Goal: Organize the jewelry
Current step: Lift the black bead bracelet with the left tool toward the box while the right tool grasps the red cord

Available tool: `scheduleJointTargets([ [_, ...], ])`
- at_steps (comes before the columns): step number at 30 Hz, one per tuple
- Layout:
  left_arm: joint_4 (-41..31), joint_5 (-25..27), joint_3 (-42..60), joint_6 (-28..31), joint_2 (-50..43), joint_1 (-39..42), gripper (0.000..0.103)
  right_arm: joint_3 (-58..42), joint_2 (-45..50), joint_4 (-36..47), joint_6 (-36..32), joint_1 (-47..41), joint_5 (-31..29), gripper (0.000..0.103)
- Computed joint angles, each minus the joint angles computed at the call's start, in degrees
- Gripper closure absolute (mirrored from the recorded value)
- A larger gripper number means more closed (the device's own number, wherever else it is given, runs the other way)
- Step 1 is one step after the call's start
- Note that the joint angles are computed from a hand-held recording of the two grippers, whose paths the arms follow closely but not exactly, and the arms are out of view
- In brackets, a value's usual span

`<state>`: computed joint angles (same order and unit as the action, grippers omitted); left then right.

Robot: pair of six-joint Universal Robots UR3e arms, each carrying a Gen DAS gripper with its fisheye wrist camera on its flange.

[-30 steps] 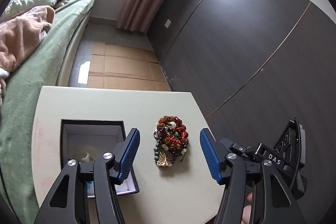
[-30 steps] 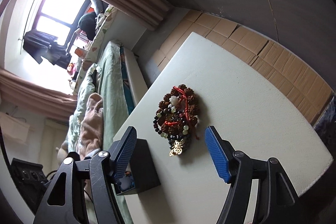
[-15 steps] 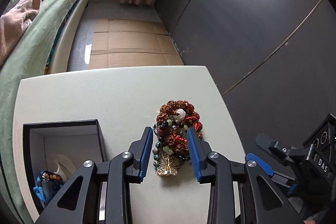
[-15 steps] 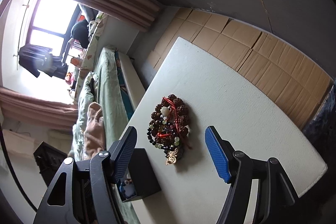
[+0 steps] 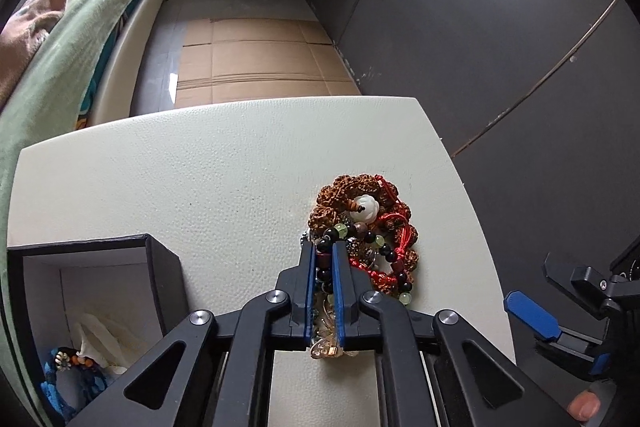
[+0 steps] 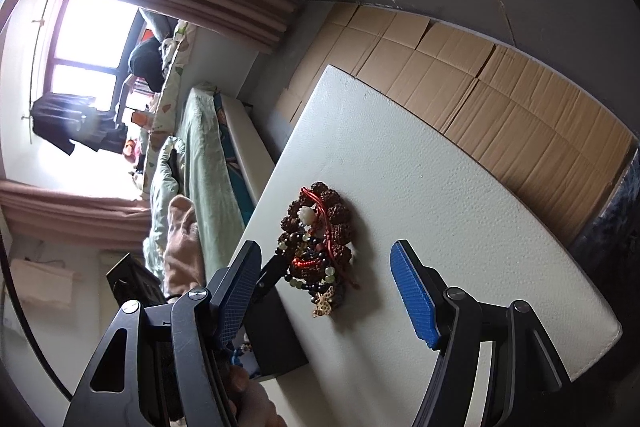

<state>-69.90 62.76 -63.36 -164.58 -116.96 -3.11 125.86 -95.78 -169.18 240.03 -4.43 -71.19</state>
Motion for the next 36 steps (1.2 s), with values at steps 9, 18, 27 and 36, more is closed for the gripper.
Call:
scheduleJointTargets([
  [9, 0.4, -1.0, -4.3, 2.1, 3.8, 1.8, 0.095, -1.3, 1.4, 0.3, 0.5, 1.7, -1.2, 0.035],
  [18, -0.5, -9.7, -9.7, 4.8, 11.2, 7.0, 0.095, -4.9, 3.3, 1.6, -0.7, 5.6, -5.4, 0.035],
  [27, -3.2, -14.9, -11.9, 7.2, 16.1, 12.7, 0.095, -13.5, 11.3, 3.2, -5.9, 10.0, -7.1, 0.039],
  [36, -3.2, -10.9, -12.8, 7.3, 16.0, 15.3, 0.095, -22.2, 20.2, 5.0, -9.0, 12.9, -9.0, 0.052],
])
